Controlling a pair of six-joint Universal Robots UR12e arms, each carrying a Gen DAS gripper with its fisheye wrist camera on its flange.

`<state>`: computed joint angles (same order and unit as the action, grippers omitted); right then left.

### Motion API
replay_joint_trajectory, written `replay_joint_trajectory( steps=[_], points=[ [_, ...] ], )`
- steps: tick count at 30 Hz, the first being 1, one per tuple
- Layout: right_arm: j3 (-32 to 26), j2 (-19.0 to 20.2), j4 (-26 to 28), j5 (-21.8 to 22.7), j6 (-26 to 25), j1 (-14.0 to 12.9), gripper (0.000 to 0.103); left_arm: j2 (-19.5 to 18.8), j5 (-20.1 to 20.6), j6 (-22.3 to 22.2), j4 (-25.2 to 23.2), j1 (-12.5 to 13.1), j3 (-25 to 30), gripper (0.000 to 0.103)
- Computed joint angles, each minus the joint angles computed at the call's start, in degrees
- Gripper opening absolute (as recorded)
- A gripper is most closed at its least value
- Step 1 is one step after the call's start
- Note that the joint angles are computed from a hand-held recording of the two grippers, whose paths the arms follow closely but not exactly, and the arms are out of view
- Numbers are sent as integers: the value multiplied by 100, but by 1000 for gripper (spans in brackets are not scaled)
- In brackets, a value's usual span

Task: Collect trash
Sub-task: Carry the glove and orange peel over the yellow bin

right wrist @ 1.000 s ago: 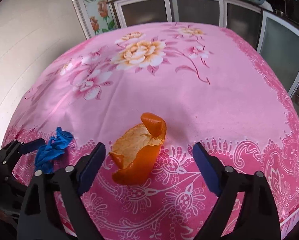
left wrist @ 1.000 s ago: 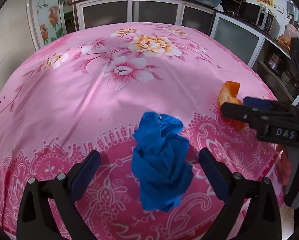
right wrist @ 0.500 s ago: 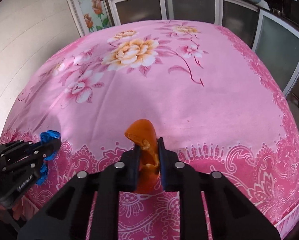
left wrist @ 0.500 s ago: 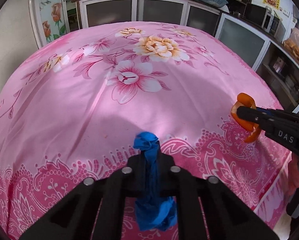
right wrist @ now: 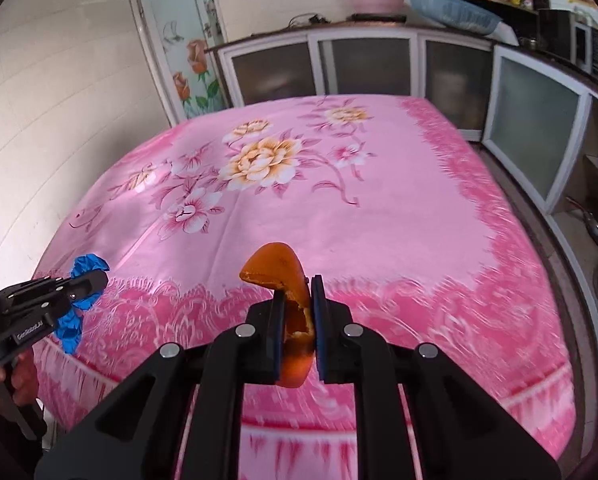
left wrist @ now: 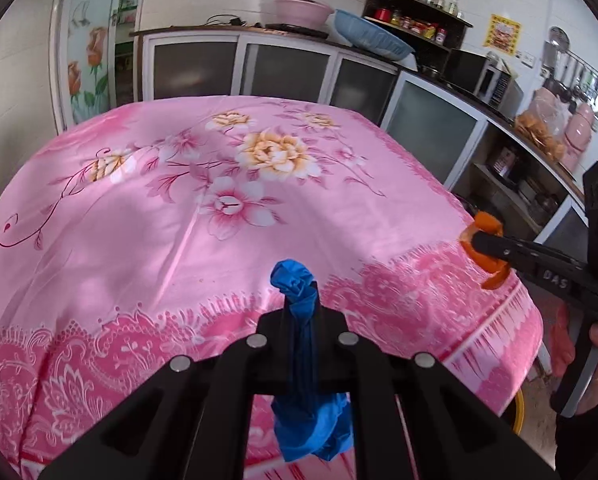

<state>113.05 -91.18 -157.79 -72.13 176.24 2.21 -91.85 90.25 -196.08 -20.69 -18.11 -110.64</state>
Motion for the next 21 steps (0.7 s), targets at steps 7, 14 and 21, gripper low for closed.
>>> replay_joint_trajectory(
  steps=[7,14,21],
  points=[
    [802,-975,-196,-46,53,-596,11,55,90,156,81,-447,36,5],
    [1574,-2077,-34,-144,64,-1537,11,-197,-223,552,107,-1060,345,5],
    [2233,-3199,458,-86,25,-2815,11,-717,-665,1052,51,-1715,910,5]
  ],
)
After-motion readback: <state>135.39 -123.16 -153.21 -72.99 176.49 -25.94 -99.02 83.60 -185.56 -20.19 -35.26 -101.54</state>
